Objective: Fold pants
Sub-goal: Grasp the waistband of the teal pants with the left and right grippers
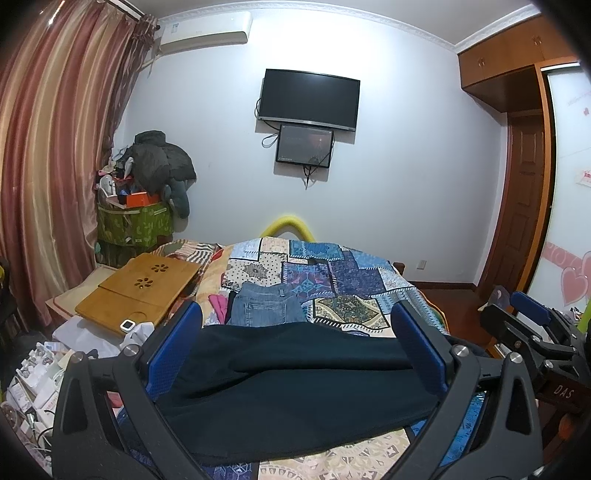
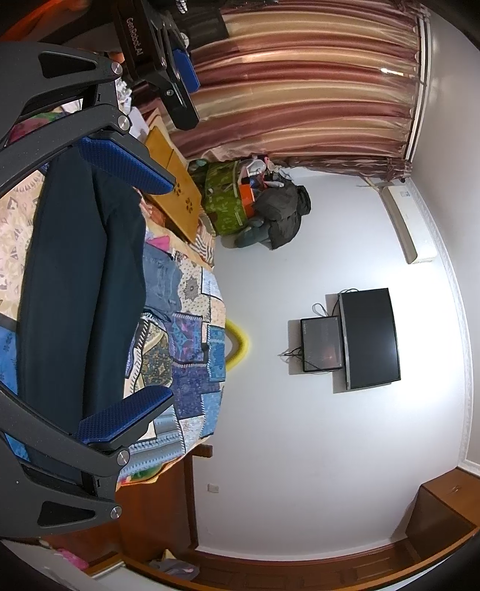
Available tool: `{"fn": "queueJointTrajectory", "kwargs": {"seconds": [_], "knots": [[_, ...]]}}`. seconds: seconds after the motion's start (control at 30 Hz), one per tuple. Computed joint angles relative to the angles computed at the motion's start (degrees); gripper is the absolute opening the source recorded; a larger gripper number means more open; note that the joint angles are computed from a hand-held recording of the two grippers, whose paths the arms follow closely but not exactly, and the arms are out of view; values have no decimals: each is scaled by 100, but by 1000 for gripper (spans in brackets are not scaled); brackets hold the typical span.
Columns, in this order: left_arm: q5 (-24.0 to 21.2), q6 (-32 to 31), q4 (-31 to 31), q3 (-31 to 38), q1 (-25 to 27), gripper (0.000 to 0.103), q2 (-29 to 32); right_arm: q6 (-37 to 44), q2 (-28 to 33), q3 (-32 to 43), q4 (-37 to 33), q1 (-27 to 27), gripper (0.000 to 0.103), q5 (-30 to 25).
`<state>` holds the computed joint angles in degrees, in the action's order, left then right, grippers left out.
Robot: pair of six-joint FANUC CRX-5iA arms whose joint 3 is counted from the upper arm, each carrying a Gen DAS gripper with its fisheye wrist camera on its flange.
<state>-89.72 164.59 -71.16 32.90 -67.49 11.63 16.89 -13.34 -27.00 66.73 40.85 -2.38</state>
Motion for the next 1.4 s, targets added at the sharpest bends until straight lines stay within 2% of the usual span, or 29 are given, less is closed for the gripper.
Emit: {"fn": "queueJointTrajectory", "kwargs": {"seconds": [0.07,0.2,0.3,0.43,0.63,0.77,0.9,1.03,1.17,1.23,1.3,1.37,1.4], "knots": [[102,-6,70,-60,121,103,-34,636,122,196,-691,195,103,-296],[278,-64,224,-171,426,103,-97,1182,370,455,-1280,252,103,-506],[480,-247,439,-293,811,103,-130,2191,673,906,-2367,340,103,-772],[743,-593,1050,-428,1638,103,-61,3722,1155,1681,-3910,350,103,-1203],[1254,-1370,2323,-681,2958,103,62,5444,2078,2927,-5318,137,103,-2082],[1558,-1936,3153,-910,3807,103,146,6444,2786,3923,-6168,-73,103,-2937],[2048,-2523,4119,-1320,4635,103,153,7116,3478,4856,-6634,-273,103,-3808],[2331,-3081,5134,-1670,5422,102,320,7658,4203,5933,-7074,-450,101,-4725],[2500,-3486,5781,-1878,5925,95,523,8052,4942,7103,-7472,-596,101,-5685],[2602,-3620,6084,-2010,6141,87,593,8185,5333,7726,-7605,-636,100,-6197],[2723,-3880,6499,-2138,6361,87,694,8282,5791,8465,-7754,-675,99,-6776],[2939,-4492,7183,-2413,6596,87,763,8337,6344,9397,-7917,-712,96,-7474],[2935,-4543,7234,-2421,6622,87,812,8345,6601,9829,-7982,-721,92,-7737]]}}
